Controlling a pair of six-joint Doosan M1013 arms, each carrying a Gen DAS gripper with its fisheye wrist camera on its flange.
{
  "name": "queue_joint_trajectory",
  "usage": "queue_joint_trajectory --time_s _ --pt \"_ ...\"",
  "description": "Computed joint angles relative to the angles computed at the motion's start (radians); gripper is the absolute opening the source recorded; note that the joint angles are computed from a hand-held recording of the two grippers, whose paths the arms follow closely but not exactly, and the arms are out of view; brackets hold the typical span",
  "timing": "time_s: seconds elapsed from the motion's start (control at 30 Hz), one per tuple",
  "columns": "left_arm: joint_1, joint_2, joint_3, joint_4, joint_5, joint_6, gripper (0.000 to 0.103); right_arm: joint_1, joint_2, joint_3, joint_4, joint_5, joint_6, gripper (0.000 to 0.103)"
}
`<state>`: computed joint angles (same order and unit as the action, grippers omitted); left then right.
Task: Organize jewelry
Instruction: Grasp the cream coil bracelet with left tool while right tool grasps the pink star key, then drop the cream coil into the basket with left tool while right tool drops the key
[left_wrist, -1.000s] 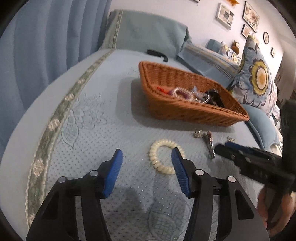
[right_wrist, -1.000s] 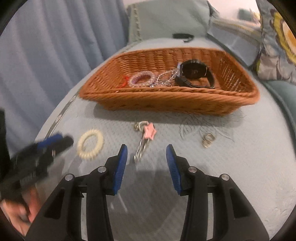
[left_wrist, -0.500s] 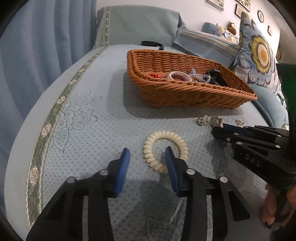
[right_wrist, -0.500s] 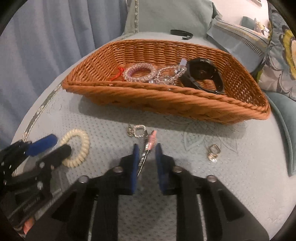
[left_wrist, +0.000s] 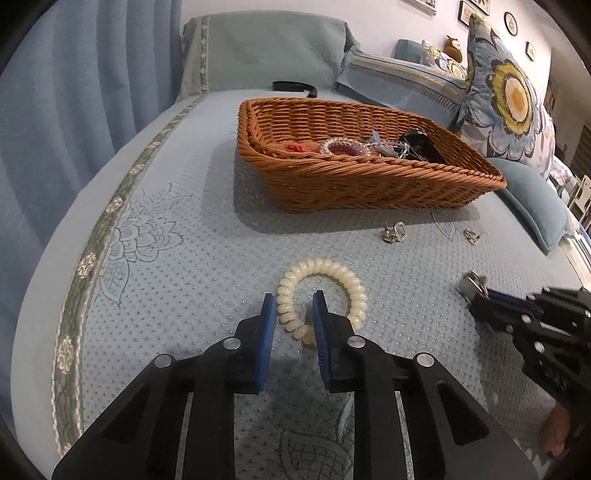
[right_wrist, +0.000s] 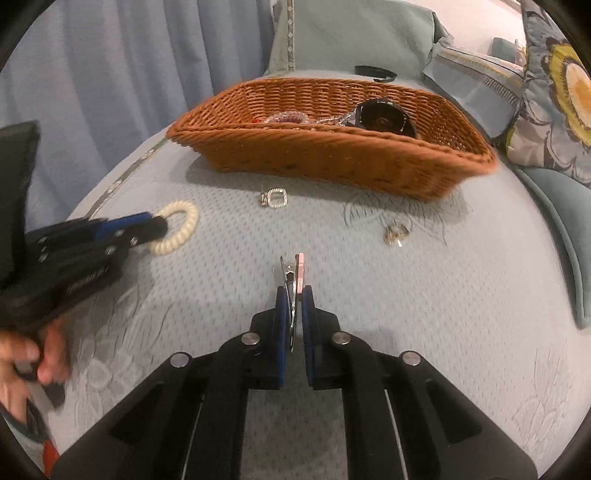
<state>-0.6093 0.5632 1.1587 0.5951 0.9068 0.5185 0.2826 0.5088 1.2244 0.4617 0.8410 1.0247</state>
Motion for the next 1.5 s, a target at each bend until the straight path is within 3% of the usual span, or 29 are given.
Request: queue_joint_trajectory --time_s 0.2,0.37,0.53,0.8,0.93,1.13,1.3,1.4,1.5 --pt "-0.003 -0.005 0.007 0.006 -0.004 -0.040 0.009 -0.013 0.011 -0.018 0.063 0.022 -0.015 0.006" --pt "-0.001 -0.036 0.054 0.039 -0.092 -0.136 0.008 -0.017 -0.001 -0.004 0.104 0.005 -0.043 0.006" --pt "-0.016 -0.056 0.080 0.143 -0.127 -0.230 0.008 -0.021 -0.012 0.005 0.134 -0.018 -0.066 0.006" --pt "-0.030 -0.062 0.064 0.228 -0.128 -0.276 0.008 -0.034 -0.032 0.006 0.213 -0.087 -0.129 0.006" --pt "-0.028 -0.049 0.012 0.247 -0.115 -0.239 0.008 -0.041 -0.015 -0.053 0.203 -0.090 -0.103 0.006" --pt "-0.006 0.001 -0.112 0.266 -0.111 -0.172 0.008 -0.044 0.074 -0.240 0.093 -0.071 0.011 0.006" --pt "0.027 0.075 -0.229 0.201 -0.086 -0.104 0.008 -0.058 0.237 -0.524 -0.029 0.093 0.197 0.006" --pt "0.045 0.122 -0.296 0.152 -0.058 -0.050 0.008 -0.063 0.354 -0.719 -0.049 0.233 0.259 0.006" --pt "0.057 0.165 -0.355 0.099 -0.023 0.007 0.008 -0.053 0.430 -0.849 -0.100 0.321 0.280 0.006"
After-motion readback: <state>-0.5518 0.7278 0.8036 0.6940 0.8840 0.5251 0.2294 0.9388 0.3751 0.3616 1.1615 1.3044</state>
